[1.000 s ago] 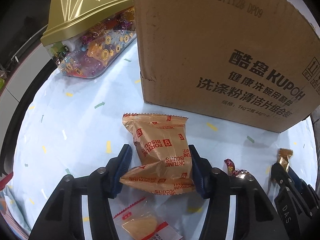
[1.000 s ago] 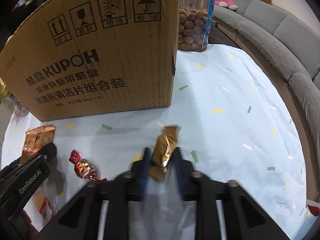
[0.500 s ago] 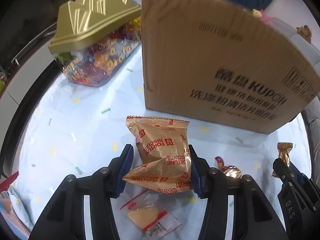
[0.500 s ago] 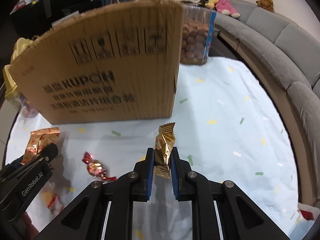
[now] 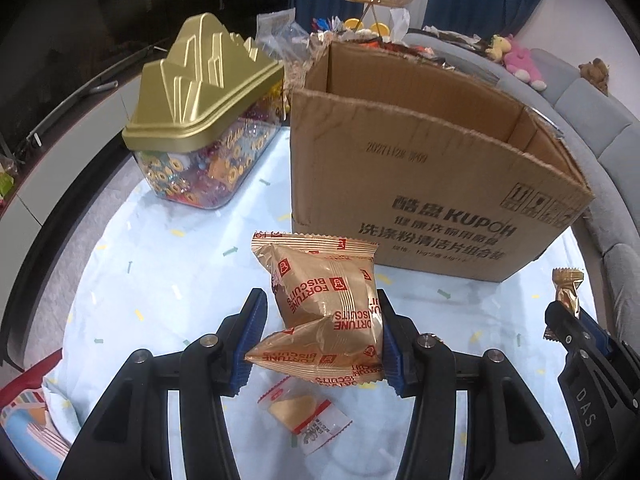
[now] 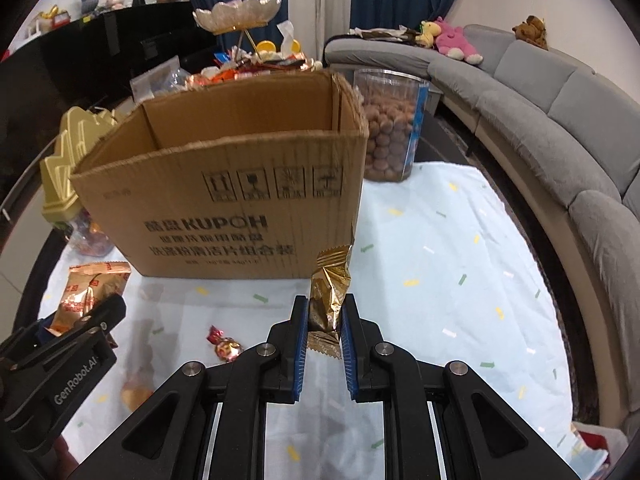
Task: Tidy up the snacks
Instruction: 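Lift and carry both held snacks over the open cardboard box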
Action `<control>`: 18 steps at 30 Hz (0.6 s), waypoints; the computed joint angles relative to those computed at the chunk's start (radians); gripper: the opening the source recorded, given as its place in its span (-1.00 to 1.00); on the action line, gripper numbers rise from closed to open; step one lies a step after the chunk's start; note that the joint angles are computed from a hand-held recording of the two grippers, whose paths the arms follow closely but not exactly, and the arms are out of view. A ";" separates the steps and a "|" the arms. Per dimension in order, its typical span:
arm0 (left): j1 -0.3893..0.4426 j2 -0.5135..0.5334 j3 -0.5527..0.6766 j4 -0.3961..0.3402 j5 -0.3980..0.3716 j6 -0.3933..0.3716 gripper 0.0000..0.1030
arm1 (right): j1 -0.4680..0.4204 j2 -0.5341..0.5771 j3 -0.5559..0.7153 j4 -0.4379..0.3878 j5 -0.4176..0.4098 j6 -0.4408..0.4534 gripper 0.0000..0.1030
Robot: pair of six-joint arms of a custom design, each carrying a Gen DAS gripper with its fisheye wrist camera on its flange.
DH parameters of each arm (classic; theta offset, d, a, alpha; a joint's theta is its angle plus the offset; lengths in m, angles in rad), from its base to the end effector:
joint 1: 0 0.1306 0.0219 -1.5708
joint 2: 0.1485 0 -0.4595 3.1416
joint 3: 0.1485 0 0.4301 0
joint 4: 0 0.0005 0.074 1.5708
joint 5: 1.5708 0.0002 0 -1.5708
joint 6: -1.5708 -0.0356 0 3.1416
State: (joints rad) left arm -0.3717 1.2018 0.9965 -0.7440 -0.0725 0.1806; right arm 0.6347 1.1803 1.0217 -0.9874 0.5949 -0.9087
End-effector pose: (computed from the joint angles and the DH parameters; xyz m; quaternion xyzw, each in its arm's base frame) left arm 0.3791 -0.1455 0.4021 0.0798 0.9482 -0.0501 0.3034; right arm 0.3173 0.2082 0.4144 0.1889 0.9174 -0.0648 0.3442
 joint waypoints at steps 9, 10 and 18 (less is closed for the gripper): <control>-0.018 -0.031 0.022 -0.007 -0.002 -0.002 0.00 | 0.025 -0.044 0.025 -0.013 0.052 0.019 -0.67; -0.019 -0.034 0.027 -0.009 -0.003 -0.004 0.00 | 0.027 -0.048 0.029 -0.014 0.057 0.022 -0.67; -0.026 -0.069 0.056 -0.029 -0.001 -0.022 0.00 | 0.044 -0.068 0.057 -0.021 0.079 0.034 -0.67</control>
State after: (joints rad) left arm -0.3974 1.1325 1.0530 -0.7732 -0.0739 0.1581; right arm 0.6787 1.1121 1.0786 -1.0089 0.6740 -0.8750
